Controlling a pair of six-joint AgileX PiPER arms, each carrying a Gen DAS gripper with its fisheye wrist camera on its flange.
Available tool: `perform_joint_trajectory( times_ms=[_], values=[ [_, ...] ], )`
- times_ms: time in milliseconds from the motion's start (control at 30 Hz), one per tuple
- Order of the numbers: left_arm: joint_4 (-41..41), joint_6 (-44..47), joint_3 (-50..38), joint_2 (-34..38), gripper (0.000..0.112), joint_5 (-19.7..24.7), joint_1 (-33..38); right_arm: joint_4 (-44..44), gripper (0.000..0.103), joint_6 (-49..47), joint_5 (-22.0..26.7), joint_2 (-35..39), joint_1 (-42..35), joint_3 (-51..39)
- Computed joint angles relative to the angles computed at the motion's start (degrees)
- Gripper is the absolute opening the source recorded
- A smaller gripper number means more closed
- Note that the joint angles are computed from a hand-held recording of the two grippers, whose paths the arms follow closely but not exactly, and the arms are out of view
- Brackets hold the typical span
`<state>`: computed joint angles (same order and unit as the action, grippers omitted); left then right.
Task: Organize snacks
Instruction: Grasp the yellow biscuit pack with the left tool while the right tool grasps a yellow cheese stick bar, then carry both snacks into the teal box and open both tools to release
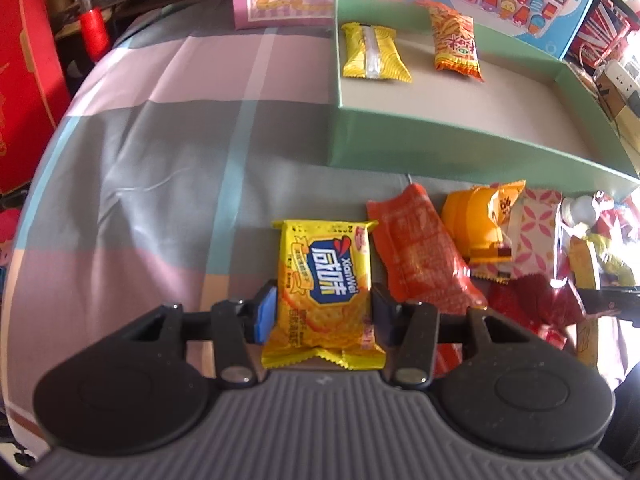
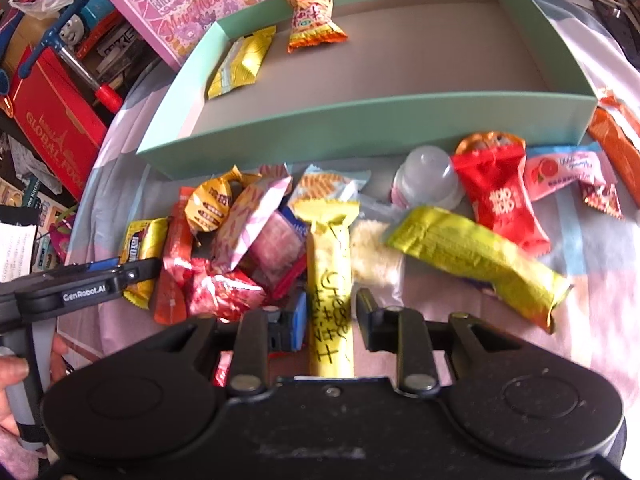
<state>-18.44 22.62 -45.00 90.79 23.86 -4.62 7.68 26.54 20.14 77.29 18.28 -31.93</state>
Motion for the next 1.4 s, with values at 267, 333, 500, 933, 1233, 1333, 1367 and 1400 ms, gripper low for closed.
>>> perform_joint_trajectory(
  times_ms=[267, 333, 500, 933, 1233, 1333, 1367, 1400],
  values=[
    [11.7, -13.9, 0.0, 0.4, 0.047, -3.4, -4.2, -3.4, 0.021, 3.7, -2.5, -2.4, 1.4, 2.4],
    [9.5, -12.2, 0.4, -0.6, 0.047, -2.7, -3.3, 1.4, 0.021, -1.4, -2.2, -4.3, -0.4, 3.0],
    [5.2, -7.6, 0.4, -4.4, 0.047, 1.2, -0.3, 11.6, 0.021, -13.7, 1.0, -9.8, -6.0, 3.7],
    [4.0, -10.4, -23.0, 0.1, 0.047, 10.1, -11.1, 34.0, 0.021, -45.9, 13.5, -5.6, -30.0, -10.4],
    [14.4, -26.1, -61.2, 29.1, 0.047, 19.9, -23.4, 32.1, 0.021, -45.5, 12.8, 11.6, -35.1, -26.4],
    [16.2, -28.4, -74.6, 39.1, 0.047, 23.9, -25.2, 31.6, 0.021, -45.4, 13.1, 17.2, -36.7, -31.0],
    [16.7, -29.1, -79.6, 42.5, 0.047, 25.7, -25.7, 31.4, 0.021, -45.3, 13.4, 19.1, -37.0, -32.6],
    [17.1, -29.6, -83.7, 45.4, 0.047, 27.3, -25.9, 31.4, 0.021, -45.5, 13.3, 20.9, -37.3, -33.7]
  ],
)
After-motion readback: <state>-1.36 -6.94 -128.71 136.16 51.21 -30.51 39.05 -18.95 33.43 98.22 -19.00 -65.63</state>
